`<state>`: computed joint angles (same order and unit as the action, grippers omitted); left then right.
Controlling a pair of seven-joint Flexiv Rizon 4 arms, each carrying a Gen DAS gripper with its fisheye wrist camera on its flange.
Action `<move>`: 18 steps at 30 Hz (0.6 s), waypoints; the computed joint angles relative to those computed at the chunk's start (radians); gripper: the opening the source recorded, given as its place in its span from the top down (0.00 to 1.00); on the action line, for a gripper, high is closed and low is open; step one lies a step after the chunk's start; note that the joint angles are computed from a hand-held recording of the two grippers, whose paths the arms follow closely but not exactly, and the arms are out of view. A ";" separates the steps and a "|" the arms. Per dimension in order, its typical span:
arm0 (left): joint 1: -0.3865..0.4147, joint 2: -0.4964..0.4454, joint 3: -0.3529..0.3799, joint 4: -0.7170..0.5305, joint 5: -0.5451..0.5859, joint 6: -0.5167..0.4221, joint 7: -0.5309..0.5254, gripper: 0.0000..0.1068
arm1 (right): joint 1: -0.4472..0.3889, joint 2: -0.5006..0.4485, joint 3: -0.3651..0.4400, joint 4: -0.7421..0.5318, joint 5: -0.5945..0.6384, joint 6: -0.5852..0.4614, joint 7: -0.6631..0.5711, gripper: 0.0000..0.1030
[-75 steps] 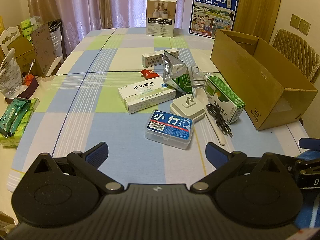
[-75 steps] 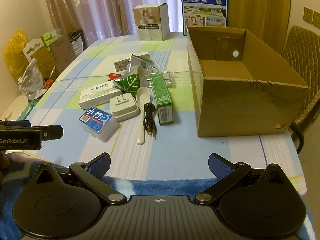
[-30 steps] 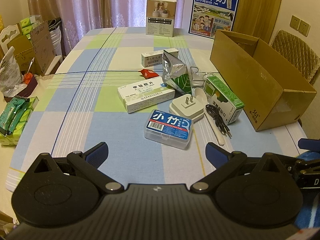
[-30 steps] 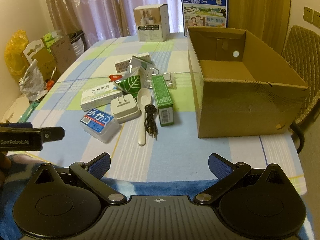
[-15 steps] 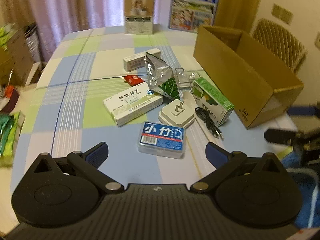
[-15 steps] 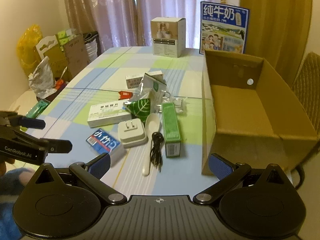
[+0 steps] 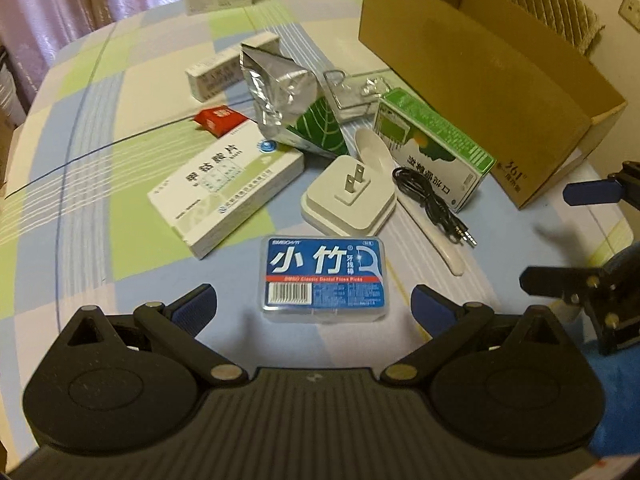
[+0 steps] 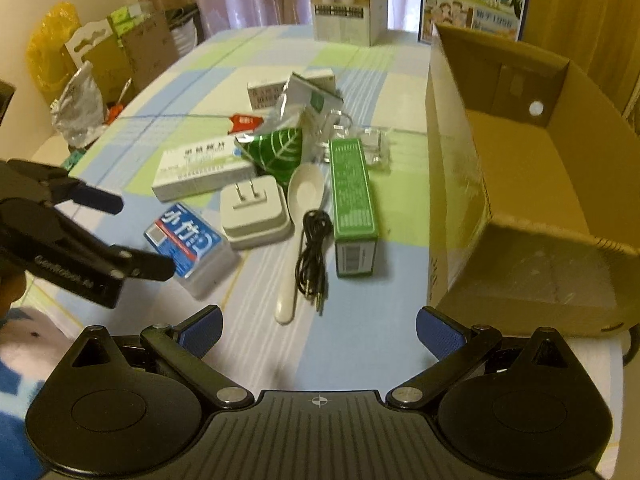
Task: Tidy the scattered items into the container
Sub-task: 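Lower the left tool onto the blue floss-pick box and close on it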
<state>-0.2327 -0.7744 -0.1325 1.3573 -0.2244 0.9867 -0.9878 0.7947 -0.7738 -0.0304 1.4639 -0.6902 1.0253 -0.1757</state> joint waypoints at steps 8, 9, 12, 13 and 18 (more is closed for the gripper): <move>-0.039 -0.082 0.032 -0.131 0.055 -0.090 -0.001 0.05 | -0.020 -0.025 0.028 -0.025 0.050 -0.005 -0.053 0.03; -0.041 -0.089 0.034 -0.141 0.058 -0.093 -0.004 0.05 | -0.021 -0.027 0.030 -0.027 0.057 -0.005 -0.060 0.04; -0.045 -0.105 0.038 -0.164 0.066 -0.103 -0.014 0.08 | -0.025 -0.036 0.037 -0.041 0.078 -0.008 -0.083 0.06; -0.045 -0.109 0.038 -0.170 0.067 -0.107 -0.016 0.09 | -0.026 -0.039 0.039 -0.044 0.085 -0.009 -0.090 0.07; -0.048 -0.127 0.043 -0.204 0.074 -0.147 -0.029 0.21 | -0.028 -0.054 0.043 -0.067 0.111 -0.009 -0.122 0.09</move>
<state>-0.2811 -0.9014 -0.0892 1.1533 -0.1499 0.8400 -1.0164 0.7672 -0.8274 0.0124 1.3966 -0.5790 1.0160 -0.2977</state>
